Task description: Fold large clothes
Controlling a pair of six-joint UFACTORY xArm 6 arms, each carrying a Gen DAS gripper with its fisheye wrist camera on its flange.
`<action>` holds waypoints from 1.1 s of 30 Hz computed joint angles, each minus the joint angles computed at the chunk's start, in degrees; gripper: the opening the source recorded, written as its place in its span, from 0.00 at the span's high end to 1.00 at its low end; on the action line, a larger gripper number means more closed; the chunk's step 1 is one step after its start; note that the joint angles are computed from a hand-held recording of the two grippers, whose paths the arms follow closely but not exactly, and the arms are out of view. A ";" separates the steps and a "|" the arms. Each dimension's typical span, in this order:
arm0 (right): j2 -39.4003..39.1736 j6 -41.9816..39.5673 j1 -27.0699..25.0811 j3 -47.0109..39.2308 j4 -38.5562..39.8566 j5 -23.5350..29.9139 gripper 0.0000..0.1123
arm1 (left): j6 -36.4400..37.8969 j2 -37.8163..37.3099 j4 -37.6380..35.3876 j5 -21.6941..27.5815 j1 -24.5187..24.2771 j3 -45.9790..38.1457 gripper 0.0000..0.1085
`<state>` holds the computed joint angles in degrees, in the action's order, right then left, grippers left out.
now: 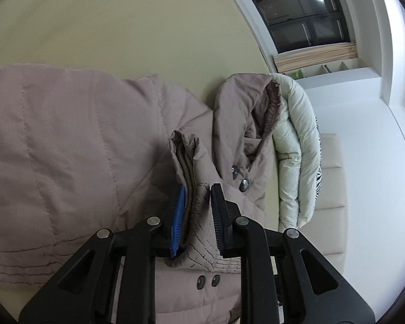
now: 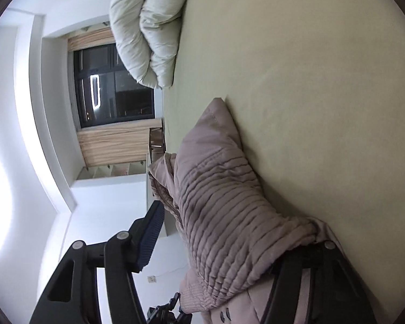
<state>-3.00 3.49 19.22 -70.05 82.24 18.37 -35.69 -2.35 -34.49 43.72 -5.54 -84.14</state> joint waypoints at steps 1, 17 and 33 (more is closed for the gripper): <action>-1.01 2.66 -0.25 0.62 -3.28 0.58 0.41 | 0.08 -0.31 -0.14 -0.43 0.03 0.97 0.83; 1.87 15.63 -0.89 -12.49 -33.45 8.33 0.22 | -0.48 -3.53 20.34 1.11 -5.01 0.35 0.83; 13.76 16.29 -1.29 -23.38 -46.24 13.67 0.26 | 0.35 3.82 31.55 3.03 -8.40 -1.57 0.83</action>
